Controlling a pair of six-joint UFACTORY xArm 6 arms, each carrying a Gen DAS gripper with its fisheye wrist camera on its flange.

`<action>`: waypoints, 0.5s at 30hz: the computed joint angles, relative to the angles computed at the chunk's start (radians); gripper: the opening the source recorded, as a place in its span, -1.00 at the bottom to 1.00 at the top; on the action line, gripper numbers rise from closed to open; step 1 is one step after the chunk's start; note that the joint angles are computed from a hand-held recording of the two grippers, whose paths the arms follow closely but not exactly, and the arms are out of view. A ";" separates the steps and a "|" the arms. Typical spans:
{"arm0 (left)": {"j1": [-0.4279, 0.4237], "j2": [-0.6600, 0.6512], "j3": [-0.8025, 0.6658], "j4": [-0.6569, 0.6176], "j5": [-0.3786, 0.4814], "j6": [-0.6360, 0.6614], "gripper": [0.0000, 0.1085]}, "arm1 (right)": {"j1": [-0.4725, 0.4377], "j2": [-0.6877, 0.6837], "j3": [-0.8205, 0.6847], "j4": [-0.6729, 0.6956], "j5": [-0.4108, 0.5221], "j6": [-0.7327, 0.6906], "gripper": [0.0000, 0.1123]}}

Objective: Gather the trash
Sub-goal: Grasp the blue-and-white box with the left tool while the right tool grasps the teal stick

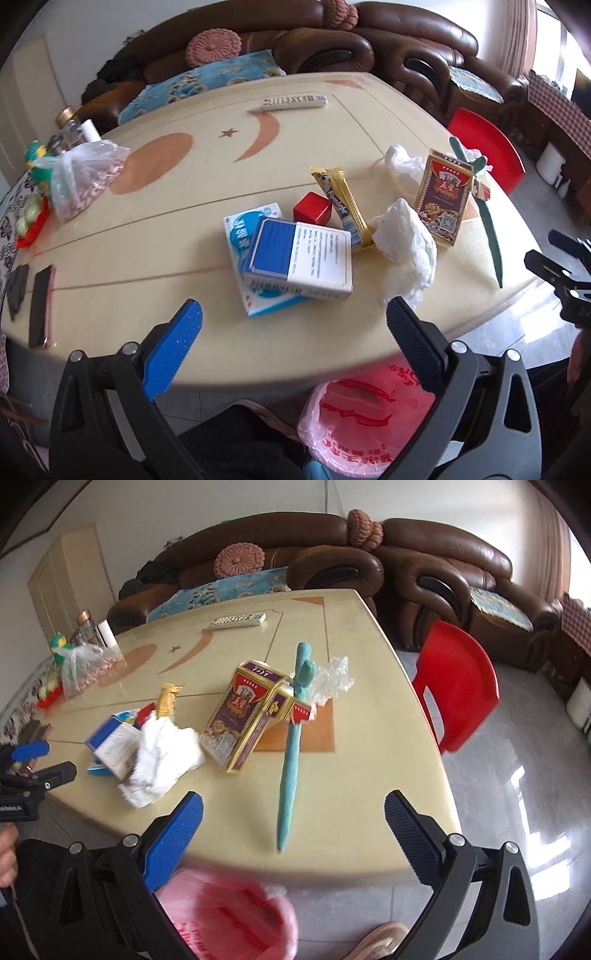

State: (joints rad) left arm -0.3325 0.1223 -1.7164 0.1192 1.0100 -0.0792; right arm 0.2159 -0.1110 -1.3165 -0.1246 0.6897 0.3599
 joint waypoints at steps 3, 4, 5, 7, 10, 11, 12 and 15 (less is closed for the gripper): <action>0.009 0.051 -0.046 -0.016 -0.005 0.034 0.80 | -0.008 0.053 -0.035 0.026 -0.013 -0.046 0.72; 0.010 0.056 -0.047 -0.014 -0.012 0.038 0.80 | -0.009 0.068 -0.042 0.036 -0.016 -0.058 0.69; 0.012 0.073 -0.061 -0.020 -0.016 0.054 0.80 | -0.012 0.086 -0.050 0.055 -0.016 -0.075 0.65; 0.017 0.093 -0.080 -0.045 -0.013 0.084 0.80 | -0.017 0.104 -0.052 0.072 -0.016 -0.087 0.49; 0.026 0.127 -0.113 -0.083 0.003 0.117 0.80 | -0.030 0.127 -0.049 0.114 -0.034 -0.099 0.44; 0.029 0.139 -0.125 -0.096 0.011 0.129 0.80 | -0.034 0.135 -0.052 0.117 -0.036 -0.098 0.44; 0.032 0.145 -0.128 -0.107 0.013 0.136 0.80 | -0.036 0.139 -0.054 0.116 -0.041 -0.094 0.44; 0.040 0.169 -0.148 -0.135 0.033 0.154 0.80 | -0.039 0.156 -0.060 0.121 -0.052 -0.096 0.43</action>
